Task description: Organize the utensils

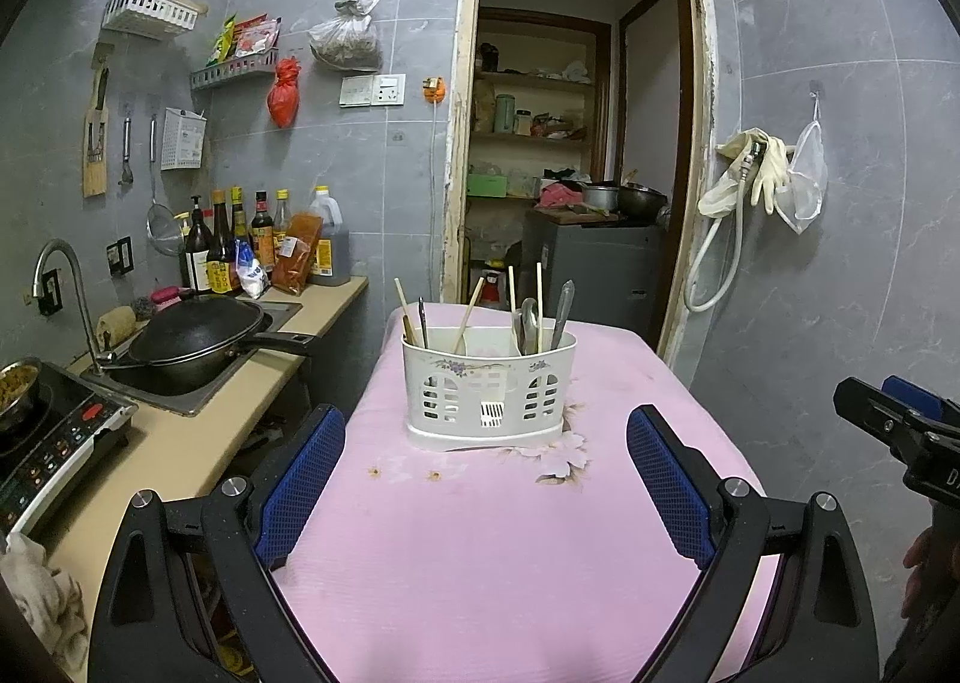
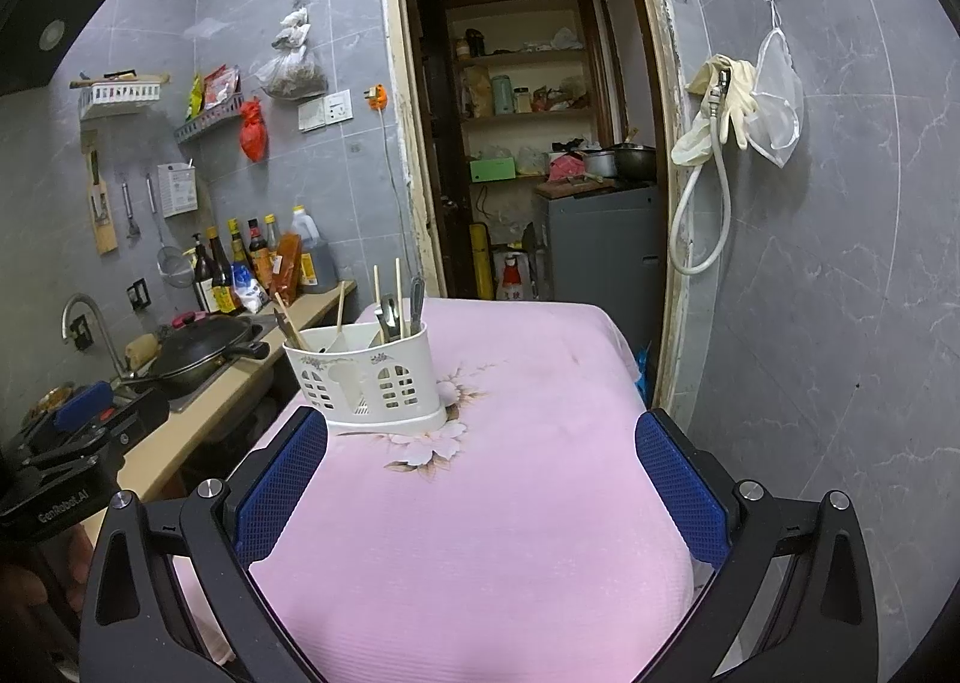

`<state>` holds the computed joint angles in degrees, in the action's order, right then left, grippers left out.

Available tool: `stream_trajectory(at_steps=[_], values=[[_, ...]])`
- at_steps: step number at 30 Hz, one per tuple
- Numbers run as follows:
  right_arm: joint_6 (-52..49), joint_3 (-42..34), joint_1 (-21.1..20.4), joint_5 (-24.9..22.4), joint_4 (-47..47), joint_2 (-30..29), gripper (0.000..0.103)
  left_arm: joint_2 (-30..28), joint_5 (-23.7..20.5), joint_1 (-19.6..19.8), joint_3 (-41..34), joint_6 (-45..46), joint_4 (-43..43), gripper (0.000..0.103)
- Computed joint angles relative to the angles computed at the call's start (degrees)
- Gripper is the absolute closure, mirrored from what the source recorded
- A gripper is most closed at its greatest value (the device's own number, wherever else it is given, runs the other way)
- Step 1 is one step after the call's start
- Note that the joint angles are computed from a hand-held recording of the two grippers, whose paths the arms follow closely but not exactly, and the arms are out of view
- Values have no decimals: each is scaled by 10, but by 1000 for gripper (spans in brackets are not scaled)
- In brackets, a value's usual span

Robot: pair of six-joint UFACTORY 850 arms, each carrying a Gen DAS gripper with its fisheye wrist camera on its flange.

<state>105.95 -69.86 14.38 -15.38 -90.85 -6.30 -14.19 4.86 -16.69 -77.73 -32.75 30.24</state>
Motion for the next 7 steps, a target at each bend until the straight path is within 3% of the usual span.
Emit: stream_trajectory(at_steps=[7], values=[[1, 0, 1, -1, -1, -1, 0, 0, 0, 2, 0, -21, 22, 11]])
